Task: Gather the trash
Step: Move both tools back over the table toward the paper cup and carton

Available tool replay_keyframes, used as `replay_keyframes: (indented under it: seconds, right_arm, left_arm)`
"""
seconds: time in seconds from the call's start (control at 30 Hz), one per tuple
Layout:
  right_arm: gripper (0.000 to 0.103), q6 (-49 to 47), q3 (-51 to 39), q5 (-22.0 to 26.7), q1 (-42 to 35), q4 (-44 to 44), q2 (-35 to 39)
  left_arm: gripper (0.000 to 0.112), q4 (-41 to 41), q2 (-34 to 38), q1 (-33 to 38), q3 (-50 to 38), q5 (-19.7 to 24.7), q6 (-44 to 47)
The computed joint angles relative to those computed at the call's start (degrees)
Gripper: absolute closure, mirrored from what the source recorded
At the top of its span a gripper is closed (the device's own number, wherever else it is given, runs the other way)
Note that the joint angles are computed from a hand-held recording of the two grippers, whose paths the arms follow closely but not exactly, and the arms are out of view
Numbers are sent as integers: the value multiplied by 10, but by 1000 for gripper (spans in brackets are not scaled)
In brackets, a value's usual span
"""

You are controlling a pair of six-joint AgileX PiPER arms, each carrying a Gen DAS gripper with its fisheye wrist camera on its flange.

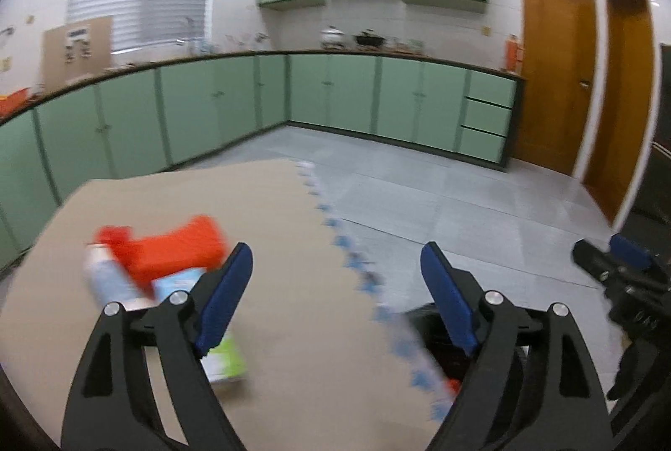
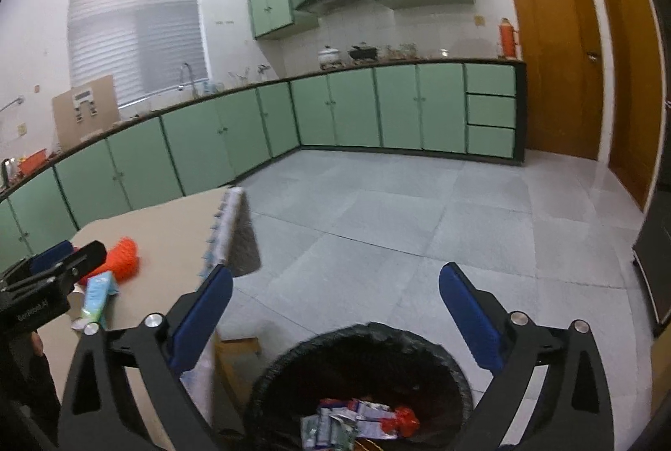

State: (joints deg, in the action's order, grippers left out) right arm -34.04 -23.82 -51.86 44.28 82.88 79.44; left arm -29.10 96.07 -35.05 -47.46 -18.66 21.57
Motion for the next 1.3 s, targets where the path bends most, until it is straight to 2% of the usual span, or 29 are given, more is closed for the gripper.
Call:
replay_keyframes:
  seconds: [0.13,0.33,0.6,0.87,1.3]
  right_arm:
    - [6,-15,-66,5,32,-10,56]
    - [6,-42,-176,24,71,-23,150]
    - [6,-86,-323,96,76,-42,269]
    - [6,-183,-442,160,71,18,360]
    - [10,-351,-550,182,59,170,425]
  left_arm:
    - [31,0,-41,57,41,-6,14]
    - [31,74,-68,152,67,11,-46]
    - [31,186,-64,244,66,24,-128]
    - [31,334,-37,329,64,17,-238]
    - [31,412,3,364,39,18,-310]
